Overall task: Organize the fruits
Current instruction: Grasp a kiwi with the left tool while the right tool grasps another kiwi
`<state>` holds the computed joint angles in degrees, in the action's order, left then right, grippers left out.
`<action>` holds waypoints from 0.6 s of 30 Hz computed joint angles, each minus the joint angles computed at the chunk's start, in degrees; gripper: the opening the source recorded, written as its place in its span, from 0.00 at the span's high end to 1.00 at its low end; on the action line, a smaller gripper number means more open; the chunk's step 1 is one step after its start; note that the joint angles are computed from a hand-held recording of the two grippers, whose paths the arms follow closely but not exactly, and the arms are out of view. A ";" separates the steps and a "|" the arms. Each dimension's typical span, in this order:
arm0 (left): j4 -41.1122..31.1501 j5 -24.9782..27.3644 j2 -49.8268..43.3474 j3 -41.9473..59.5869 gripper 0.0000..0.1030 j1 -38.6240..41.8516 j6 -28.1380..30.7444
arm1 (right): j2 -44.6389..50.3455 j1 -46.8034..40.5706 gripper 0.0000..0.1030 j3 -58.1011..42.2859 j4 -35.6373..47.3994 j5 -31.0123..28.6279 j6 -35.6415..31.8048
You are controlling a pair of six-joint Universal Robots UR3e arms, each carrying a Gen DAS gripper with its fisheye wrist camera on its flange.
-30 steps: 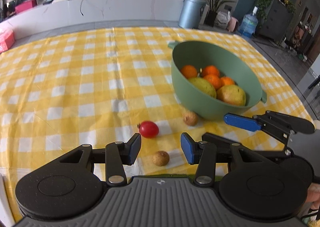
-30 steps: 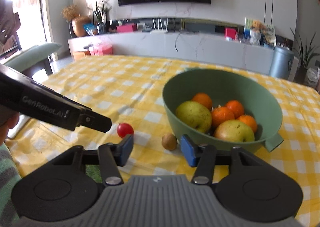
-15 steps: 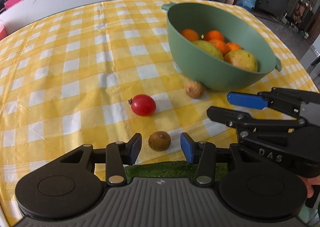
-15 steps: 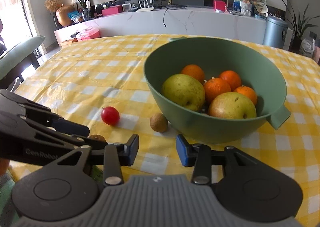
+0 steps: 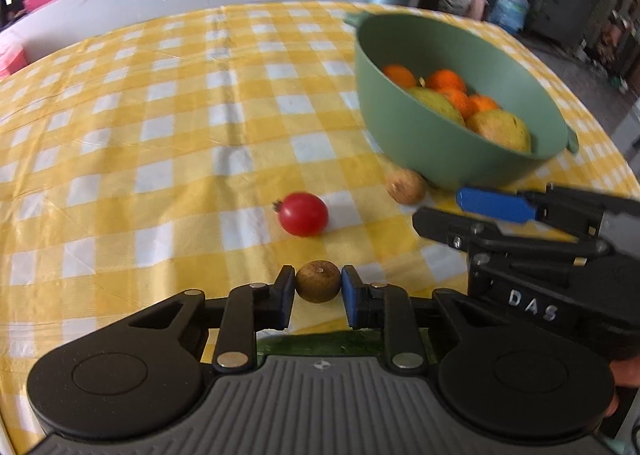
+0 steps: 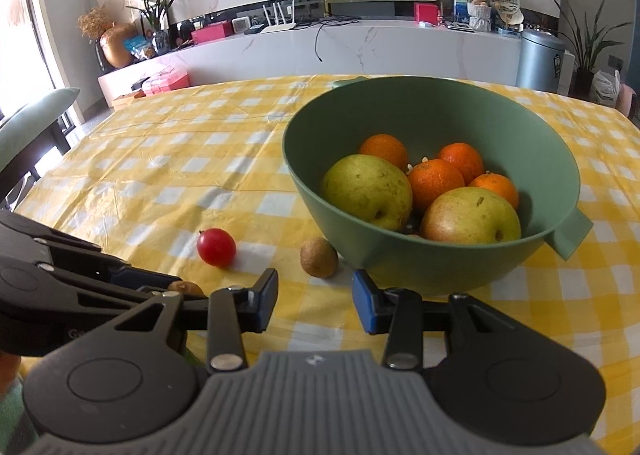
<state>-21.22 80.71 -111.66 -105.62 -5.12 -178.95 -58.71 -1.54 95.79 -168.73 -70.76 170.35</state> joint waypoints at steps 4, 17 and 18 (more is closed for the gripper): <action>2.66 0.47 1.10 -1.77 0.73 1.03 -2.21 | 1.51 1.32 0.63 -1.84 -0.02 -1.95 3.12; 3.90 -0.11 1.60 -2.66 0.73 2.03 -3.13 | 7.23 4.64 0.75 -10.22 3.93 -8.27 13.71; 3.75 -0.01 1.57 -2.56 0.73 1.99 -3.12 | 7.37 4.69 0.75 -10.32 3.73 -8.26 14.07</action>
